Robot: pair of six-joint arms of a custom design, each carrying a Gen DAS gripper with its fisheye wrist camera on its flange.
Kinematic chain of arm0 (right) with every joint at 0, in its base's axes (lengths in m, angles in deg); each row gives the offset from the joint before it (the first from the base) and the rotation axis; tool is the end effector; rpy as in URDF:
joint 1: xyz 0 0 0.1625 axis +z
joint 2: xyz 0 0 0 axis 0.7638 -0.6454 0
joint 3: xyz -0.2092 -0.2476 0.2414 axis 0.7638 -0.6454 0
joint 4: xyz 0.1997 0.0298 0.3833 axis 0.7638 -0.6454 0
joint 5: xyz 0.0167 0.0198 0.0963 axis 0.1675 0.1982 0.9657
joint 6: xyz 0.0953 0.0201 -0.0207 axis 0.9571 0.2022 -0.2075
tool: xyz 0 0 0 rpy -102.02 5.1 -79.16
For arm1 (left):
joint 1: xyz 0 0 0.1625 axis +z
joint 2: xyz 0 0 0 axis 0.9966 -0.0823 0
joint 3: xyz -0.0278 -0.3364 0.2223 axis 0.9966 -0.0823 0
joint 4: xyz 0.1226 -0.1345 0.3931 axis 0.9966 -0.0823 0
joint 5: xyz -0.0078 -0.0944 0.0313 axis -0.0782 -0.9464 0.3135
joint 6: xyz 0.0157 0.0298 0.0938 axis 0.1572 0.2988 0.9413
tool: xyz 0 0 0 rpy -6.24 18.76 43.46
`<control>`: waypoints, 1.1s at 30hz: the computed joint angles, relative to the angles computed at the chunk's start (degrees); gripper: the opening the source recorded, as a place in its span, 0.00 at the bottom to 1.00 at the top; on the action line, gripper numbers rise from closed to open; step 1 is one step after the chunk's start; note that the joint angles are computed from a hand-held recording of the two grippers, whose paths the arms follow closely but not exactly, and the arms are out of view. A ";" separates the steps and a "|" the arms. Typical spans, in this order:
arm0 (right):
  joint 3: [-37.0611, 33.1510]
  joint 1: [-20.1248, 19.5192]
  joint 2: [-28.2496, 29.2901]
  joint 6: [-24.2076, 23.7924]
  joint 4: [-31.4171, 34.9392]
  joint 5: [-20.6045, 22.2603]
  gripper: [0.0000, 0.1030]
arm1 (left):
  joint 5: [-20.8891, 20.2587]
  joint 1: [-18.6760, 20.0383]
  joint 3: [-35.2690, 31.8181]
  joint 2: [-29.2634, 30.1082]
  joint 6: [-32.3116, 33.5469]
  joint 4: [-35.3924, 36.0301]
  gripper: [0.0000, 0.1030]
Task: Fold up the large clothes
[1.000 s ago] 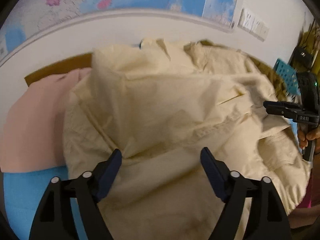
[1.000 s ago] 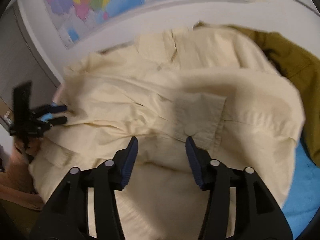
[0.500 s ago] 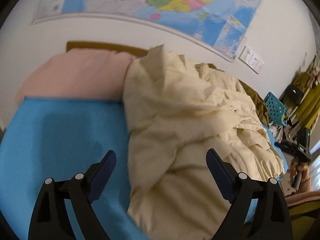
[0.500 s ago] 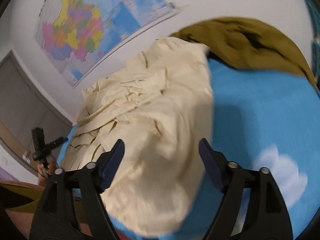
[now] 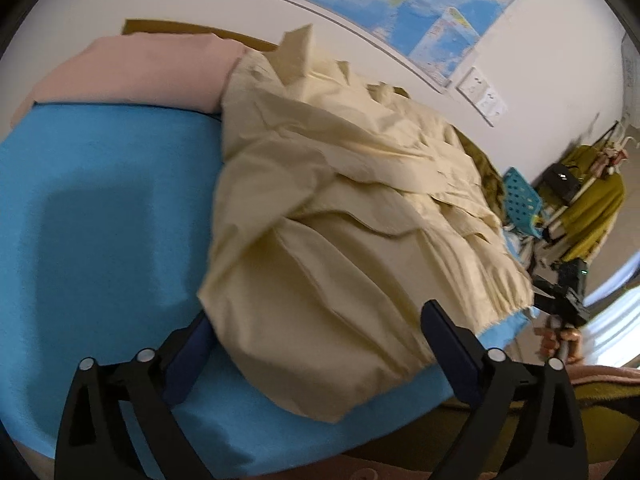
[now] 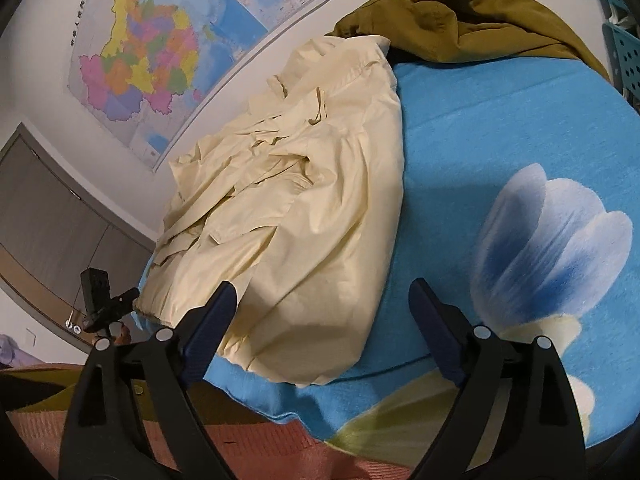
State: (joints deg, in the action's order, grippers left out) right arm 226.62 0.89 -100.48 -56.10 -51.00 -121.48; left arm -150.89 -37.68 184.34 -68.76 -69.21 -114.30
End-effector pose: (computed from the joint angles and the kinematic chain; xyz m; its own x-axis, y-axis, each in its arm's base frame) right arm -0.0175 -0.2896 0.3032 -0.9892 -0.1128 0.0935 -0.1462 0.7980 -0.5846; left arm -0.1030 -0.3645 0.2166 -0.9264 0.2918 -0.2381 0.3663 0.8450 -0.3896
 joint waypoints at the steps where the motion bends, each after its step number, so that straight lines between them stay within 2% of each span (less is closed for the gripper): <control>1: 0.08 0.27 0.16 -0.34 0.18 0.06 0.86 | -2.17 0.59 -0.11 0.02 0.43 -0.19 0.93; 6: 0.08 3.31 2.20 -2.29 1.83 -0.68 0.86 | -12.17 4.12 -0.73 1.85 1.52 -2.80 0.93; 8: 0.09 3.63 2.69 -2.78 2.09 -0.04 0.86 | -12.52 4.11 -0.87 3.22 2.36 -4.11 0.93; 13: -0.60 1.43 3.49 -4.76 6.37 6.26 0.86 | -12.53 4.36 -2.46 7.40 2.65 -7.00 0.93; 17: 0.50 5.57 7.21 -2.28 -1.71 3.46 0.86 | -11.59 4.04 -3.37 10.32 2.81 -8.72 0.92; 18: 0.96 6.56 8.24 -1.50 -4.06 2.93 0.84 | -10.28 3.49 -3.32 10.50 2.48 -8.67 0.86; 19: 1.14 7.10 8.87 -0.96 -5.31 2.31 0.79 | -8.02 2.47 -3.33 10.85 1.65 -8.28 0.75; 21: 1.36 6.49 8.49 -0.36 -5.70 2.21 0.67 | -5.13 1.50 -3.22 10.41 0.47 -6.87 0.62; 22: 1.20 4.36 7.27 -0.60 -3.30 4.04 0.59 | -4.71 1.43 -3.18 10.07 -0.28 -6.29 0.59; 25: 0.95 -1.03 3.53 -3.59 4.29 9.01 0.53 | -7.29 3.14 -2.76 9.27 -1.50 -7.57 0.63; 27: 1.44 -0.80 3.16 -3.43 3.44 8.74 0.54 | -9.86 4.26 -2.46 9.93 -1.23 -10.52 0.72; 29: 1.29 -0.28 3.99 -3.73 4.12 9.28 0.54 | -9.32 3.55 -2.36 10.70 -1.55 -11.51 0.76; 30: 0.70 -1.13 4.75 -4.91 7.39 11.39 0.50 | -8.95 3.16 -2.37 11.08 -1.88 -11.78 0.76; 31: 0.46 -1.80 5.11 -5.49 9.25 12.68 0.37 | -9.26 3.15 -2.34 11.41 -2.35 -12.38 0.73; 32: 0.23 -2.23 5.57 -6.27 10.70 13.52 0.29 | -9.40 3.25 -2.32 11.49 -2.86 -12.53 0.66; 33: 0.54 -2.67 5.09 -6.66 10.80 14.00 0.26 | -9.74 3.44 -2.47 11.55 -3.46 -12.06 0.48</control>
